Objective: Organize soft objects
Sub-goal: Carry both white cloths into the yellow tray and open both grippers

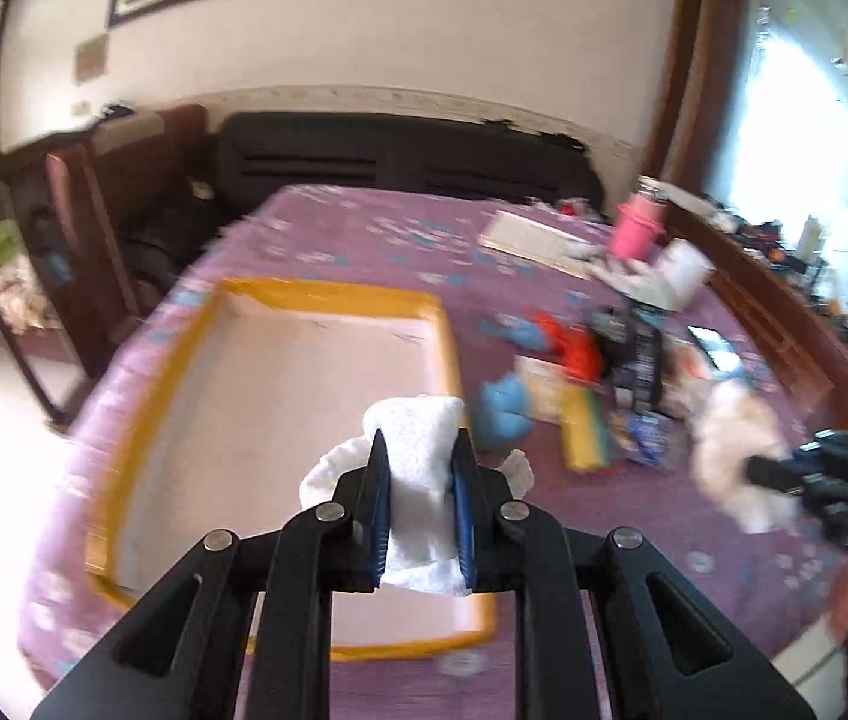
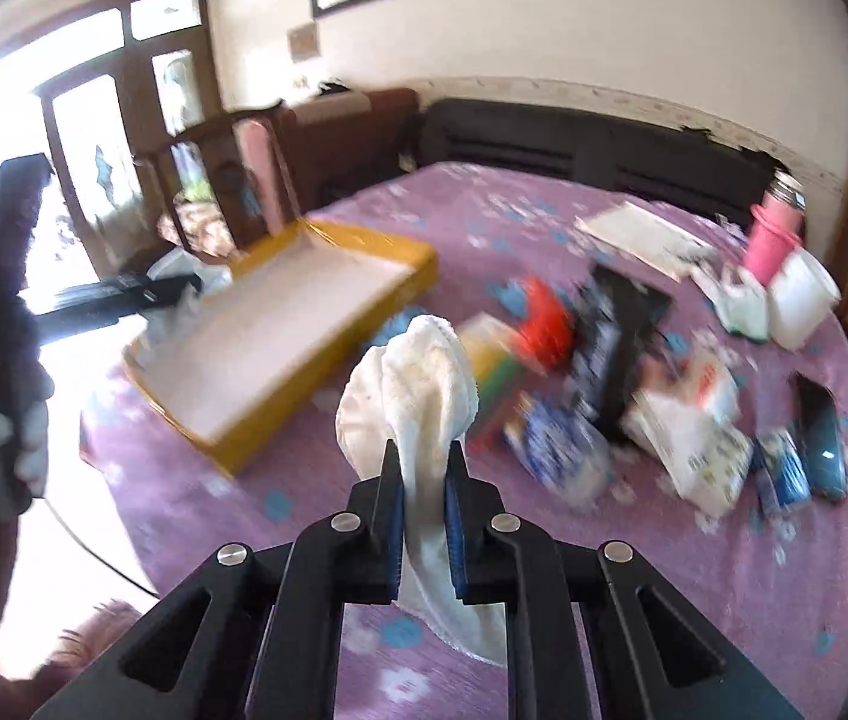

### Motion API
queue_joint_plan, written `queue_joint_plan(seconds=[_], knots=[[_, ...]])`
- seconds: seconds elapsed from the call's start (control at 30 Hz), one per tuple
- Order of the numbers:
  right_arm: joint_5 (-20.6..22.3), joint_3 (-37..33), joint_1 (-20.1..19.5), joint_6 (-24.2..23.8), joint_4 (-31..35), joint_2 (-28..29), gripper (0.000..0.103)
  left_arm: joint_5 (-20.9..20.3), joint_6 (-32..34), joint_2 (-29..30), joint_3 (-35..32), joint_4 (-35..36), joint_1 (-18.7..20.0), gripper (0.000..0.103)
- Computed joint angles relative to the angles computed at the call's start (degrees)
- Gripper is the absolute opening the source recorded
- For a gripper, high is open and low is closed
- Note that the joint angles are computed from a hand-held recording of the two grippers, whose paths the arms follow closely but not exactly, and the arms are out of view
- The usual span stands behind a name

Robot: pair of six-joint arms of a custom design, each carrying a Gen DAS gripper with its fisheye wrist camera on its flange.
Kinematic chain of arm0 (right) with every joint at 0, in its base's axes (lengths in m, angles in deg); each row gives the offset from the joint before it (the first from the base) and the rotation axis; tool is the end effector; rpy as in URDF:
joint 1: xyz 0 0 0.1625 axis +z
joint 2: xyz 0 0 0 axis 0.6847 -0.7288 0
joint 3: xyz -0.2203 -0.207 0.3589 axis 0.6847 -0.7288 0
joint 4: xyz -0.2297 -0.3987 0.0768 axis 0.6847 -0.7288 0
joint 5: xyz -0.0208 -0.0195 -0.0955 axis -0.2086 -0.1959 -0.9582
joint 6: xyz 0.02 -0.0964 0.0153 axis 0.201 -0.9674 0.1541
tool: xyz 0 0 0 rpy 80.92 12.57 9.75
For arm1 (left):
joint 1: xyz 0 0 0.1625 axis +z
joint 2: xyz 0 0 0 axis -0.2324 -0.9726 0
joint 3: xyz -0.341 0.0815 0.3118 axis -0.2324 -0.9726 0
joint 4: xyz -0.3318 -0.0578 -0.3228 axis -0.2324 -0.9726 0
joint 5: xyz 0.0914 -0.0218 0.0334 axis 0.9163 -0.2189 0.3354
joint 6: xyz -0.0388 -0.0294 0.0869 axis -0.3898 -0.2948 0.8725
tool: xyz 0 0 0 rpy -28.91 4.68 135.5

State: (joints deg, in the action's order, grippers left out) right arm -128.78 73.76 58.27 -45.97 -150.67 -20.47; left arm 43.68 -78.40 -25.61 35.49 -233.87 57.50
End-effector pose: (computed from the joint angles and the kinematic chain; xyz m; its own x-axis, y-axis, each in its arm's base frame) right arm 0.2423 -0.5772 0.2474 -0.5728 -0.7384 0.3559 -0.8193 0.5292 -0.2206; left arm -0.2310 -0.5355 0.2283 -0.7610 -0.2089 -0.6142 0.3971 0.5987 -0.6956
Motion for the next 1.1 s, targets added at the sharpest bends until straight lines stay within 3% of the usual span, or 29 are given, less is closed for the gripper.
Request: queue_joint_plan(seconds=[0.1, 0.2, 0.37, 0.57, 0.7, 0.77, 0.83, 1.0, 1.1], knots=[[2.6, -2.8, 1.6, 2.0, 4.4, 1.3, 0.013, 3.1, -2.5, -1.9, -0.2, 5.8, 1.4, 0.017], [4.0, -5.3, 3.6, 4.2, 7.0, 3.6, 0.013, 3.2, -6.5, -4.1, -0.1, 11.2, 3.9, 0.017], [2.0, -9.8, 6.7, 6.7, 7.0, 9.9, 0.013, 2.4, -11.3, -5.9, 0.8, 15.6, 7.6, 0.017], [-4.4, -17.6, 10.0, 8.9, 6.0, 20.1, 0.013, 0.1, -14.2, -7.5, 2.4, 15.5, 11.1, 0.022], [-7.6, -24.9, 11.1, 11.1, 7.6, 27.3, 0.013, -1.8, -11.4, -7.6, 3.6, 9.5, 12.2, 0.049], [-10.2, -28.5, 11.6, 11.5, 6.9, 31.2, 0.013, -2.0, -9.8, -7.6, 4.3, 6.9, 11.9, 0.052], [-13.5, -31.5, 12.1, 11.0, 5.7, 34.7, 0.013, -1.1, -9.8, -7.6, 4.7, 6.6, 11.2, 0.067], [-20.5, -36.9, 11.9, 10.3, 3.6, 40.9, 0.016, 4.0, -9.0, -6.7, 5.0, 5.8, 9.0, 0.078], [-19.9, -36.3, 11.5, 9.7, 1.7, 40.6, 0.024, 7.7, -10.1, -6.0, 4.7, 7.5, 7.8, 0.083]])
